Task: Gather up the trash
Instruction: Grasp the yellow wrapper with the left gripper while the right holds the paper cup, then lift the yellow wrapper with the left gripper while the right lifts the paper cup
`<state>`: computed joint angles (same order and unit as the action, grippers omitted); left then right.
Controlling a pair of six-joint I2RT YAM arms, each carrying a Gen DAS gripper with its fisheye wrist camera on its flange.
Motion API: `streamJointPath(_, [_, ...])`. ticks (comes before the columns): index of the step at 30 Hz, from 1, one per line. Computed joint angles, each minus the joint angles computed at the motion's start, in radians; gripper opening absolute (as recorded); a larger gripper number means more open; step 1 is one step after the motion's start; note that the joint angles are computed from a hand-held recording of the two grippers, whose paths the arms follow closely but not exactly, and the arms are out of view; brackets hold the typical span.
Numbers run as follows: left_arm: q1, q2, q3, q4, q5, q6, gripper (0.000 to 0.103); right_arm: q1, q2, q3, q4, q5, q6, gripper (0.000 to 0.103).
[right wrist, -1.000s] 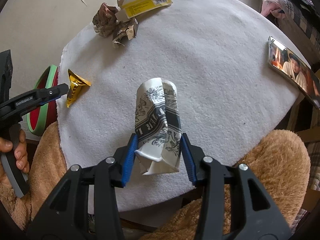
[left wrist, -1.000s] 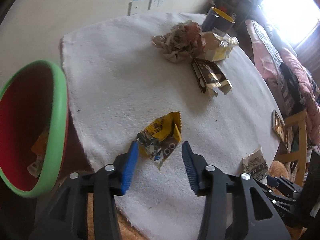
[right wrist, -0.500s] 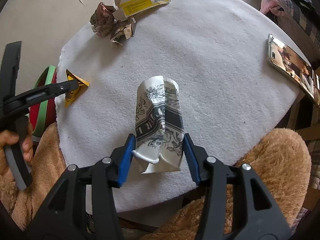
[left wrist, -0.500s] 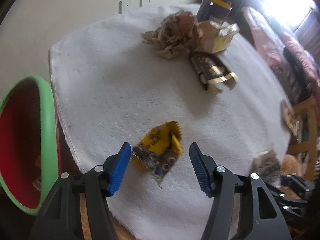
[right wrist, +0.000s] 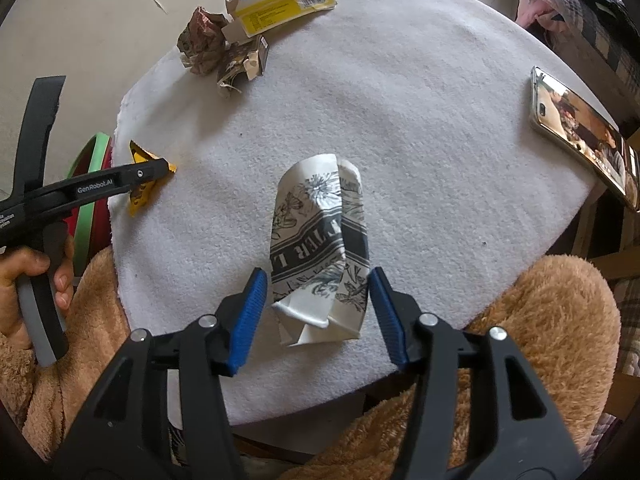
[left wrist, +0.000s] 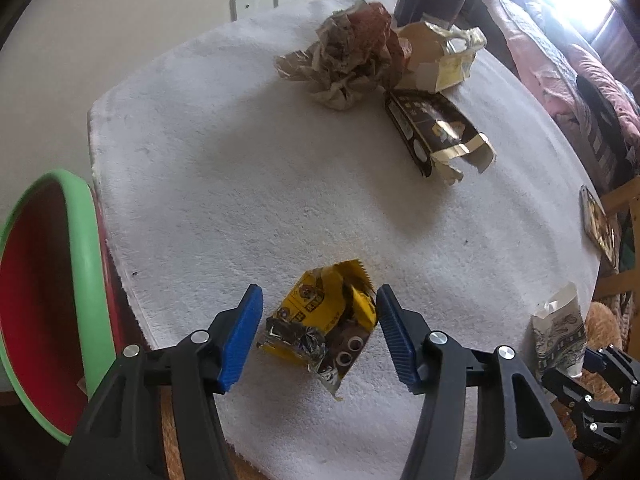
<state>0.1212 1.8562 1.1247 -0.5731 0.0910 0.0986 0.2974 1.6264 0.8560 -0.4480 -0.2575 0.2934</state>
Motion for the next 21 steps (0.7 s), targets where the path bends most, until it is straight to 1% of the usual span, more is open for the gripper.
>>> streamJointPath(4, [-0.005,-0.003,-0.006,0.003,-0.002,0.010,0.049,-0.003,0.008,0.004,0.000,-0.005,0.001,0.052])
streamJointPath(6, [-0.009,-0.011,-0.010,0.004,-0.003,0.024,0.042,-0.004,0.012,0.006,0.000,-0.007,0.000,0.052])
streamJointPath(7, [-0.010,-0.016,-0.011,0.001,-0.004,0.026,0.041,-0.004,0.013,0.007,0.000,-0.007,0.001,0.052])
streamJointPath(8, [-0.013,-0.021,-0.011,-0.002,-0.001,0.021,0.039,-0.003,0.013,0.006,0.001,-0.007,0.003,0.052])
streamJointPath(9, [-0.013,-0.028,-0.011,-0.004,0.005,0.017,0.035,-0.003,0.013,0.006,0.001,-0.007,0.004,0.052])
streamJointPath(11, [-0.001,-0.051,-0.017,-0.010,0.027,0.007,0.031,-0.003,0.015,0.006,0.003,-0.009,0.005,0.052])
streamJointPath(15, [0.024,-0.107,-0.057,-0.001,0.055,-0.010,0.030,-0.007,0.025,0.008,0.005,-0.015,0.007,0.052])
streamJointPath(21, [0.058,-0.190,-0.123,-0.025,0.115,-0.032,0.030,-0.006,0.025,0.009,0.004,-0.016,0.016,0.052])
